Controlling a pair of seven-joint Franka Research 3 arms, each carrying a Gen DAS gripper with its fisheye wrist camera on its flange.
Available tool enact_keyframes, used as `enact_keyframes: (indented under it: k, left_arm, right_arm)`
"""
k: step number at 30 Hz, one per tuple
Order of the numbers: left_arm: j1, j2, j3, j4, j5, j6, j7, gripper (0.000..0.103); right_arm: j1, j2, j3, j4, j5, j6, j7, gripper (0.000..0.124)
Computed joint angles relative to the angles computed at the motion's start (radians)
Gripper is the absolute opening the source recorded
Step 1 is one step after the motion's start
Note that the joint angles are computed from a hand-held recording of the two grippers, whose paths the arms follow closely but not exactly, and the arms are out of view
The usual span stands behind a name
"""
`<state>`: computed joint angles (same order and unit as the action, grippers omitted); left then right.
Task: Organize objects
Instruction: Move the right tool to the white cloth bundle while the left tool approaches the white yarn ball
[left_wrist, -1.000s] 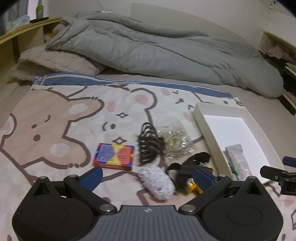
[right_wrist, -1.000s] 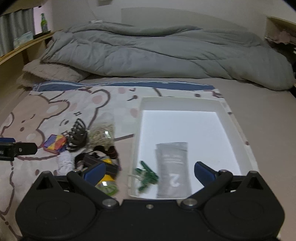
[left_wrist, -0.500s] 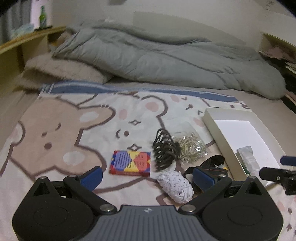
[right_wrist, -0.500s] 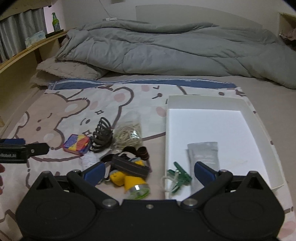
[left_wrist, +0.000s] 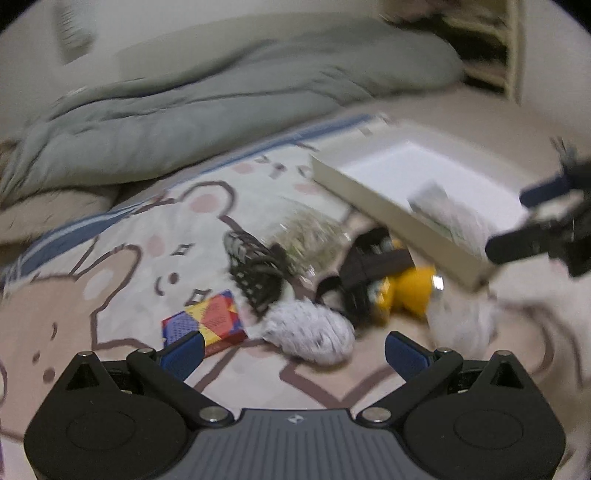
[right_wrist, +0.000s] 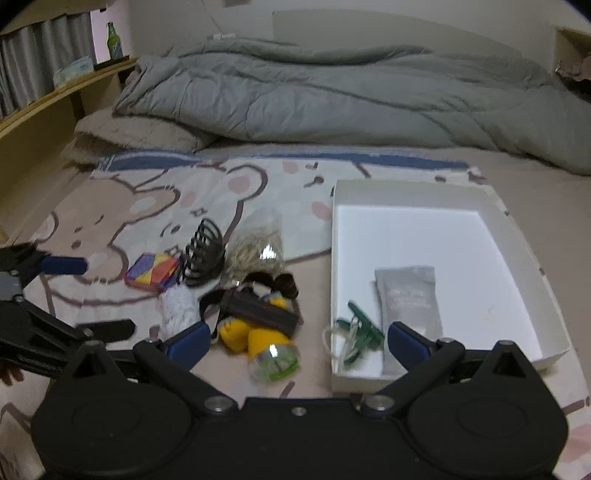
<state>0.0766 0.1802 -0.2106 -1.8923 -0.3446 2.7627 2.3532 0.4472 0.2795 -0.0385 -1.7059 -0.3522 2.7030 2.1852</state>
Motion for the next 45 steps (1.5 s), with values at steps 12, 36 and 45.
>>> enact_keyframes:
  k: [12, 36, 45]
  left_arm:
    - [0.017, 0.071, -0.037, 0.049, -0.006, -0.021, 0.148, 0.102]
    - [0.064, 0.280, -0.082, 0.285, 0.059, -0.134, 0.101, 0.102]
    - [0.053, 0.307, -0.083, 0.329, 0.079, -0.216, 0.074, 0.101]
  right_arm:
    - [-0.082, 0.059, 0.086, 0.051, 0.393, -0.182, -0.218, 0.103]
    - [-0.115, 0.186, 0.112, 0.197, 0.557, -0.324, -0.590, 0.079]
    - [-0.127, 0.179, 0.116, 0.193, 0.607, -0.338, -0.653, 0.073]
